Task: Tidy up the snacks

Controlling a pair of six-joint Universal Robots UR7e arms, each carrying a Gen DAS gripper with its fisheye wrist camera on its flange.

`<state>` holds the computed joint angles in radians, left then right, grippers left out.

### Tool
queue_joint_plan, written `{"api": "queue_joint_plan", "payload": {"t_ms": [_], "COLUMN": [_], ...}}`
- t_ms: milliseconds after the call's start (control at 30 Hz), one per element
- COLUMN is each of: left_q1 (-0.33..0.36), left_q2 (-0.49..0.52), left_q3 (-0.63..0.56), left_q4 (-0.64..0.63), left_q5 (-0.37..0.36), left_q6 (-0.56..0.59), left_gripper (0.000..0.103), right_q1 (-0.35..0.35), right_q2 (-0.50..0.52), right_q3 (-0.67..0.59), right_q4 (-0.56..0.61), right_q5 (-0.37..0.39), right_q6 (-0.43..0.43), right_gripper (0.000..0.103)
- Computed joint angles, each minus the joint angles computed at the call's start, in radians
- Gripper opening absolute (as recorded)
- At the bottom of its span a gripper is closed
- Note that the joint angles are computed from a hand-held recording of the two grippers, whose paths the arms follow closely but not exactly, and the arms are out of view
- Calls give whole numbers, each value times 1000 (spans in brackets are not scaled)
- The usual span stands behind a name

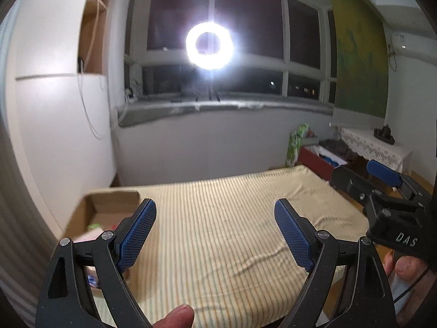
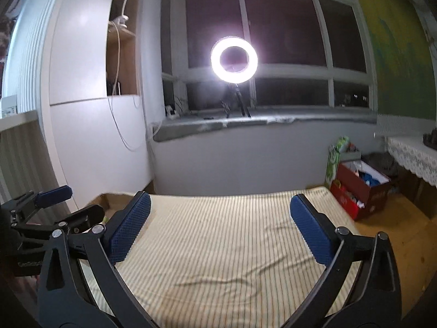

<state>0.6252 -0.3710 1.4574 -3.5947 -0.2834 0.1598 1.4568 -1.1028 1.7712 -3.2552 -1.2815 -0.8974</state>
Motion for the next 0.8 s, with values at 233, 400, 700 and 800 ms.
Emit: {"api": "queue_joint_plan", "payload": {"t_ms": [233, 400, 700, 800], "left_q1": [-26, -27, -22, -25], "left_q2": [6, -10, -55, -53], "left_q3": [-4, 32, 95, 92], "left_q4": [-94, -6, 174, 166], "left_q5": [62, 84, 80, 86], "left_q6": [75, -42, -271, -259], "left_gripper": [88, 88, 88, 88], "right_q1": [12, 10, 12, 12], "right_q2": [-8, -3, 1, 3], "right_q3": [23, 33, 34, 30], "right_q4": [15, 24, 26, 27], "right_q5": [-30, -51, -64, -67], "right_q6": [-25, -30, -32, -32], "right_gripper": [103, 103, 103, 103]}}
